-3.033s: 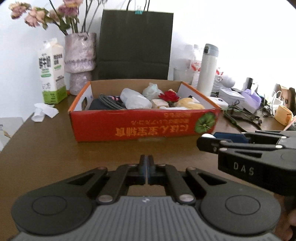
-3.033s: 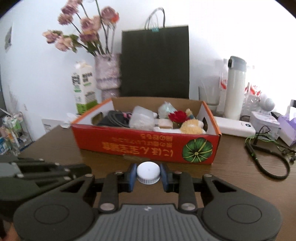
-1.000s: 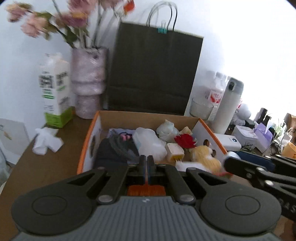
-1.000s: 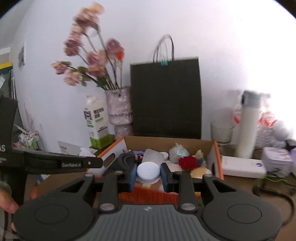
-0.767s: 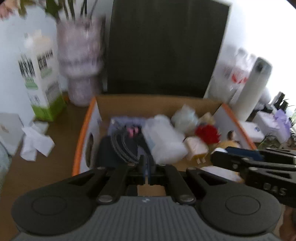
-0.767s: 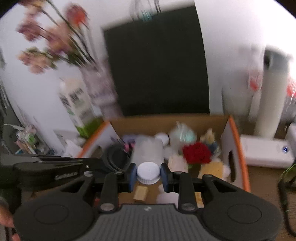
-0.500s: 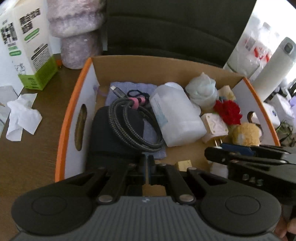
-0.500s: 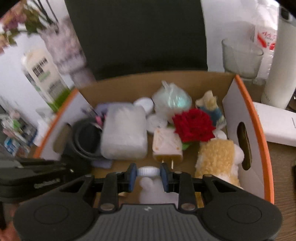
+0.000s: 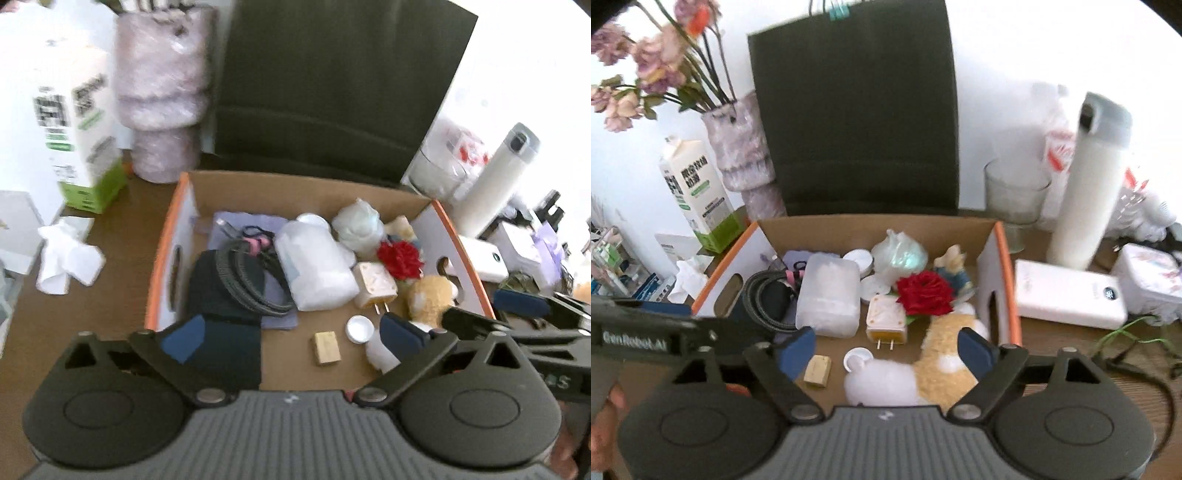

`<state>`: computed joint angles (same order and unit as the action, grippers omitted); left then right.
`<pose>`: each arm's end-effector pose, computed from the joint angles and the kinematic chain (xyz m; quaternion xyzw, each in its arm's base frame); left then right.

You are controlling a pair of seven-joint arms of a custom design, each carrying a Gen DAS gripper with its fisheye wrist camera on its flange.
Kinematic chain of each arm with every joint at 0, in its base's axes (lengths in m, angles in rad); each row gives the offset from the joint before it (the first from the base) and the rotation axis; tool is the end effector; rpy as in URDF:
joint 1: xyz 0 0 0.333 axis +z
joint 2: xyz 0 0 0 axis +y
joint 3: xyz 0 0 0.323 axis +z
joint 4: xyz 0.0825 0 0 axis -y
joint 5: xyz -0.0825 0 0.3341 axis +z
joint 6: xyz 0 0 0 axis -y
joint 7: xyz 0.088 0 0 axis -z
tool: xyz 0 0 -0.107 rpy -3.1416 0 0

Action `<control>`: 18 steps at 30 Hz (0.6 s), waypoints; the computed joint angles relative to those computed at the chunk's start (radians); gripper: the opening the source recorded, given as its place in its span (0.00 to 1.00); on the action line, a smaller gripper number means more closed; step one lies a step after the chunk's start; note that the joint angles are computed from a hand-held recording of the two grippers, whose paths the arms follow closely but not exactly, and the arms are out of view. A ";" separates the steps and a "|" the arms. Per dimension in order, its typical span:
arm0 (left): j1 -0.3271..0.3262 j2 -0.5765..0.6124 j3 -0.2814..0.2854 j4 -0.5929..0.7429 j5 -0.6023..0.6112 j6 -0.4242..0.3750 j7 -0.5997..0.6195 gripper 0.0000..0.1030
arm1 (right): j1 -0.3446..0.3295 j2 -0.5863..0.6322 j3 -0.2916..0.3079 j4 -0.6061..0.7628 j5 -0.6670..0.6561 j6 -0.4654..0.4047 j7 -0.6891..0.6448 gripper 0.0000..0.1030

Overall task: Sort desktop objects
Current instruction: 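Withdraw both tools from the box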

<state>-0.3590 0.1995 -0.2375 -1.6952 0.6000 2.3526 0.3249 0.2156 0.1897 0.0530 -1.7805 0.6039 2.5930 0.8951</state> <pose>0.5194 -0.3274 0.5531 -0.7728 0.5479 -0.2516 0.1984 0.5959 0.1499 0.5421 -0.8030 0.4660 -0.1175 0.3523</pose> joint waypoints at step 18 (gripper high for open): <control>-0.204 -0.187 -0.134 -0.208 0.339 -0.296 -0.367 1.00 | 0.066 -0.506 -0.068 -0.583 0.563 0.195 -0.567 0.94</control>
<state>-0.5629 0.0122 -0.3716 -1.9035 0.9392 2.0566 -0.0417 0.2818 -0.3161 -0.0149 -2.3637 1.1668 2.7877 0.3278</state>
